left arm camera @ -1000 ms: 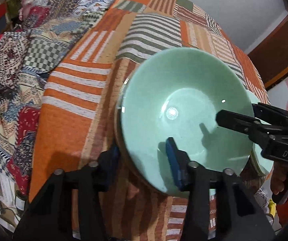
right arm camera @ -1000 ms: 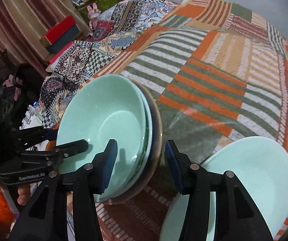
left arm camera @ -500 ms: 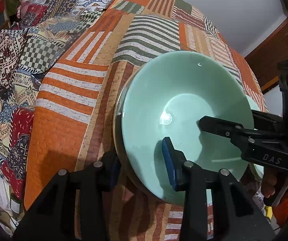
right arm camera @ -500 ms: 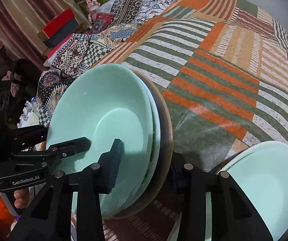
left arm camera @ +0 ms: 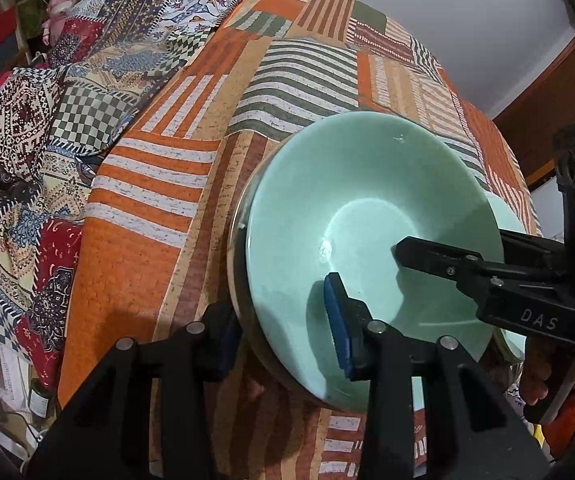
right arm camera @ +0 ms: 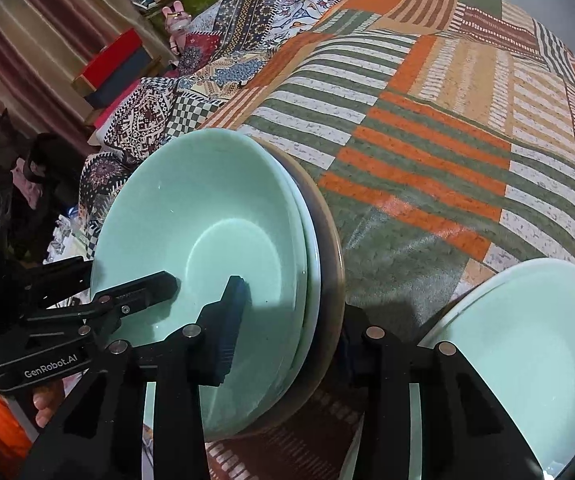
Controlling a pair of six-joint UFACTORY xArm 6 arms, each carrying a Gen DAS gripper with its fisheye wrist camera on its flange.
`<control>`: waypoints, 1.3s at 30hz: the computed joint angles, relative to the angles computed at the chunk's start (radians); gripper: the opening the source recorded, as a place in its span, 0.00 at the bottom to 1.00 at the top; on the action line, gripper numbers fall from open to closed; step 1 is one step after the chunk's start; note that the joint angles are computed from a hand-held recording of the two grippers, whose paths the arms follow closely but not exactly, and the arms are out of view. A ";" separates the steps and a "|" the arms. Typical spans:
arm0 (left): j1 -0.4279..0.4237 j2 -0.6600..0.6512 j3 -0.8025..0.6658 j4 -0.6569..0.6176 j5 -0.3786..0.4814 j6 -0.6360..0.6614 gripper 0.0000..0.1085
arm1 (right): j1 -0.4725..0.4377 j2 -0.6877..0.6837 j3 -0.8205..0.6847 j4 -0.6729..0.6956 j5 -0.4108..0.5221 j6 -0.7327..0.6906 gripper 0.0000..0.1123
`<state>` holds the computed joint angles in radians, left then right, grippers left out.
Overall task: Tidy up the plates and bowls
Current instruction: 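Lift the nested bowls with both grippers and lower them onto the plate stack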
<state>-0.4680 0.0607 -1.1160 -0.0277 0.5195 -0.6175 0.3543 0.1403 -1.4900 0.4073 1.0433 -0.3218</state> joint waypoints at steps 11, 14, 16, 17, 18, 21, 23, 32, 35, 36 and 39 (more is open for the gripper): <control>-0.019 -0.040 -0.020 0.067 0.021 -0.067 0.36 | -0.002 -0.045 0.010 0.009 -0.025 -0.016 0.31; -0.028 -0.043 -0.037 0.089 0.029 -0.084 0.36 | -0.011 -0.061 0.016 0.015 -0.032 -0.027 0.31; -0.035 -0.043 -0.053 0.103 0.036 -0.092 0.36 | -0.018 -0.072 0.020 0.019 -0.034 -0.031 0.31; -0.038 -0.042 -0.060 0.109 0.039 -0.094 0.36 | -0.022 -0.076 0.019 0.021 -0.033 -0.034 0.31; -0.042 -0.039 -0.069 0.115 0.043 -0.097 0.36 | -0.026 -0.082 0.021 0.022 -0.035 -0.035 0.31; -0.056 -0.029 -0.099 0.129 0.059 -0.103 0.36 | -0.038 -0.102 0.033 0.024 -0.041 -0.041 0.31; -0.067 -0.018 -0.124 0.138 0.072 -0.106 0.36 | -0.046 -0.111 0.038 0.025 -0.043 -0.044 0.31; -0.123 0.054 -0.247 0.171 0.126 -0.114 0.36 | -0.106 -0.169 0.080 0.029 -0.038 -0.063 0.30; -0.144 0.088 -0.295 0.173 0.140 -0.109 0.36 | -0.132 -0.190 0.096 0.031 -0.035 -0.072 0.30; -0.151 0.100 -0.313 0.172 0.147 -0.105 0.36 | -0.143 -0.199 0.105 0.032 -0.036 -0.075 0.30; -0.170 0.134 -0.362 0.168 0.166 -0.089 0.36 | -0.167 -0.220 0.125 0.035 -0.037 -0.079 0.30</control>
